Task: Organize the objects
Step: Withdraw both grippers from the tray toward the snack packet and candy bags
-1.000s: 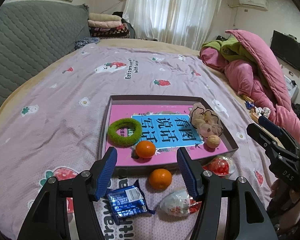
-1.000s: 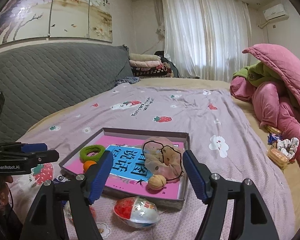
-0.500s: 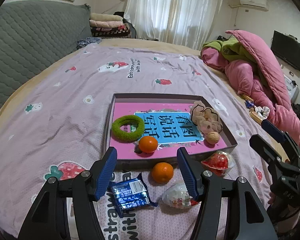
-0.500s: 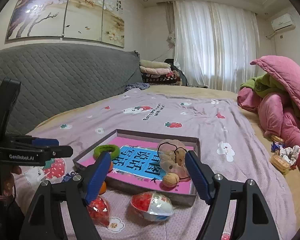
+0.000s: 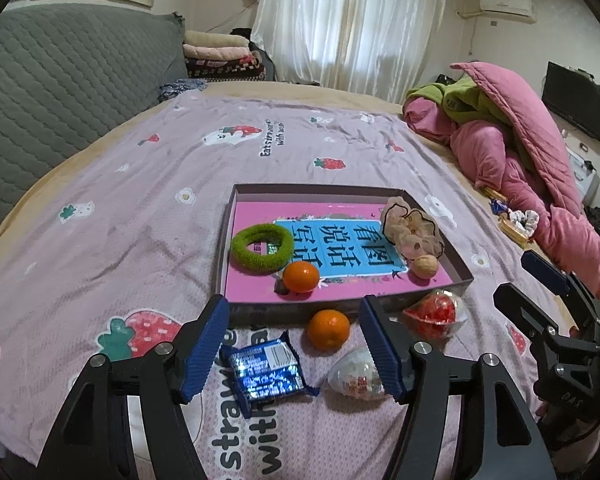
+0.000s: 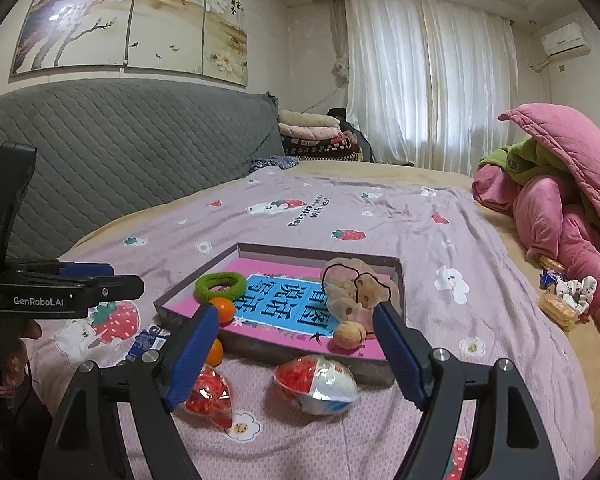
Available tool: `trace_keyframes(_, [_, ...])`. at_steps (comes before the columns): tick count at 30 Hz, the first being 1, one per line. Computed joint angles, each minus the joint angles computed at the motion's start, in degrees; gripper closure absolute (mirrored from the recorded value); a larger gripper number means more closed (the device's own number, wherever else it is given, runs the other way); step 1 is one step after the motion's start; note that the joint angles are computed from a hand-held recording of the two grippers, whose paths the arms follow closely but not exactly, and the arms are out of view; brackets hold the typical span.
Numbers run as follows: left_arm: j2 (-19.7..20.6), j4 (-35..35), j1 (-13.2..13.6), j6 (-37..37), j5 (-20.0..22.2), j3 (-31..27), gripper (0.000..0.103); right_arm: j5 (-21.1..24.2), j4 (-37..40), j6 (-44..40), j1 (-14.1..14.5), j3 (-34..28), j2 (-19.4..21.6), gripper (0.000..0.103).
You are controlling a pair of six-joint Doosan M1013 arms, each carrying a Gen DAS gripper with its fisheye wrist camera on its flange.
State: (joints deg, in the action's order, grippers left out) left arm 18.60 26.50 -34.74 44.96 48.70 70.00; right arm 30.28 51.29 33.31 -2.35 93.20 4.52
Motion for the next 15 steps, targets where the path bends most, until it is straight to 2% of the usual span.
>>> trace_keyframes(15, [-1.6,0.4,-0.7,-0.8,-0.2,3.1,0.033,-1.8,-3.9,4.9,0.9,1.9,-1.8,0.024])
